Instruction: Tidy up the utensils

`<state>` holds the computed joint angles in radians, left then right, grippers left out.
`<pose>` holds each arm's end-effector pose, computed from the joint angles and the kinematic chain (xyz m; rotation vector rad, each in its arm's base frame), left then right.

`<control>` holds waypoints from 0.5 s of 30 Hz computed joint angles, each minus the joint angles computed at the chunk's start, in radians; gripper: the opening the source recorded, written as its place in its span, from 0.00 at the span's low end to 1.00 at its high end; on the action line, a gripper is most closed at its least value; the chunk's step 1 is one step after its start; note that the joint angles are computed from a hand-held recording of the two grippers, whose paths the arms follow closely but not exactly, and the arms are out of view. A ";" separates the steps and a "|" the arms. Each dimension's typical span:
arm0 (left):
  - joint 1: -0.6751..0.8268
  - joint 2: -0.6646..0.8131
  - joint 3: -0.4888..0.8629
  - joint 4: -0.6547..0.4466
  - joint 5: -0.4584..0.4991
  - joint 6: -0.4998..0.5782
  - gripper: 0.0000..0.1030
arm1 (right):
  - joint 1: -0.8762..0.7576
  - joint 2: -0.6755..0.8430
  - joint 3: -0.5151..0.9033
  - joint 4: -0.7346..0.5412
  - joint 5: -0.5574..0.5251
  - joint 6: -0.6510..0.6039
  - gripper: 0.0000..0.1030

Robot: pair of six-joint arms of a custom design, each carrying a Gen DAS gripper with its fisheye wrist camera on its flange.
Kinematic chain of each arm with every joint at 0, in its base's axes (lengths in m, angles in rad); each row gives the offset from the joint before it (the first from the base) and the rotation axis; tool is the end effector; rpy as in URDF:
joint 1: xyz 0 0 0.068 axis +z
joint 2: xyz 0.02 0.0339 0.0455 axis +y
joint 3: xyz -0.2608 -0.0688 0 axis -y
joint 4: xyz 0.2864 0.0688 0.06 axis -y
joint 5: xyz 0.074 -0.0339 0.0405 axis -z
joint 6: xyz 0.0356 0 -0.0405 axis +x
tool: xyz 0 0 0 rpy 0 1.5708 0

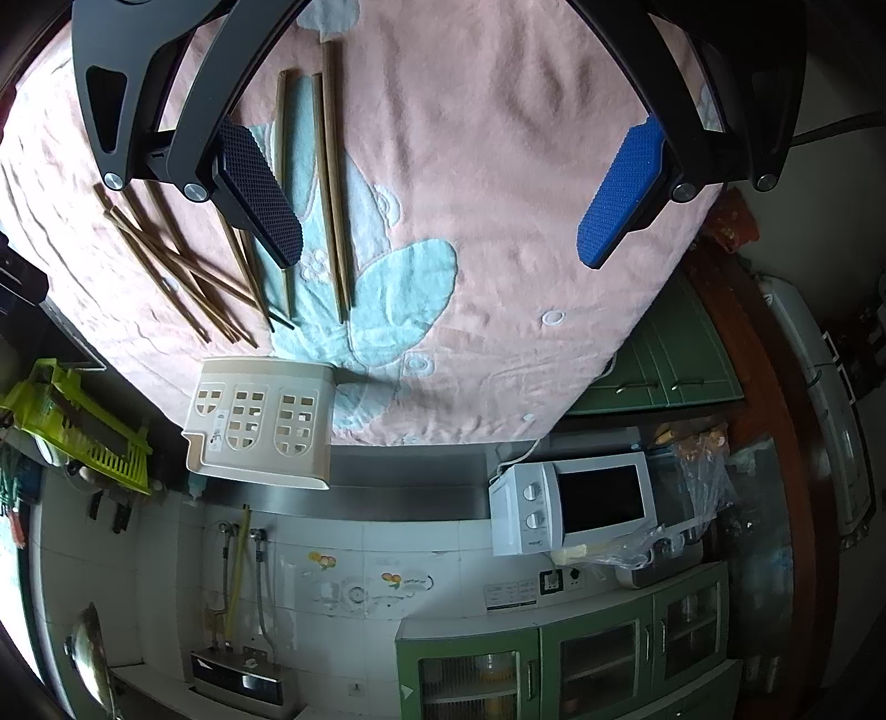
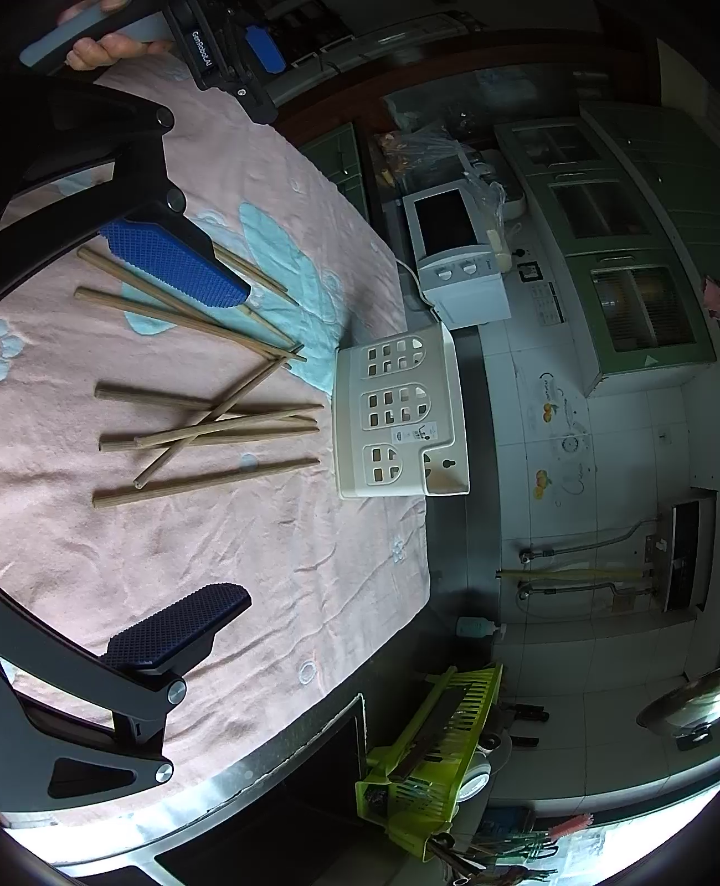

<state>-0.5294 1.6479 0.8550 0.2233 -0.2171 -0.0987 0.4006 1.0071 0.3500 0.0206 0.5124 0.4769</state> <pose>0.3279 -0.1830 0.1529 0.3303 2.1028 -0.1389 0.2172 0.0730 0.1441 0.3569 2.0854 -0.0480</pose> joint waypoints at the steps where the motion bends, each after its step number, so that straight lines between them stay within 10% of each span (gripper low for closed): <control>1: 0.001 0.000 0.001 -0.001 0.002 0.000 0.95 | 0.000 0.002 0.001 0.001 -0.001 -0.001 0.94; 15: 0.002 0.000 -0.003 -0.001 0.006 -0.001 0.95 | -0.003 -0.007 -0.002 -0.011 0.005 -0.001 0.94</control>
<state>-0.5274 1.6480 0.8521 0.2224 -0.2115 -0.0996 0.3975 1.0005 0.3482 0.0092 0.5170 0.4758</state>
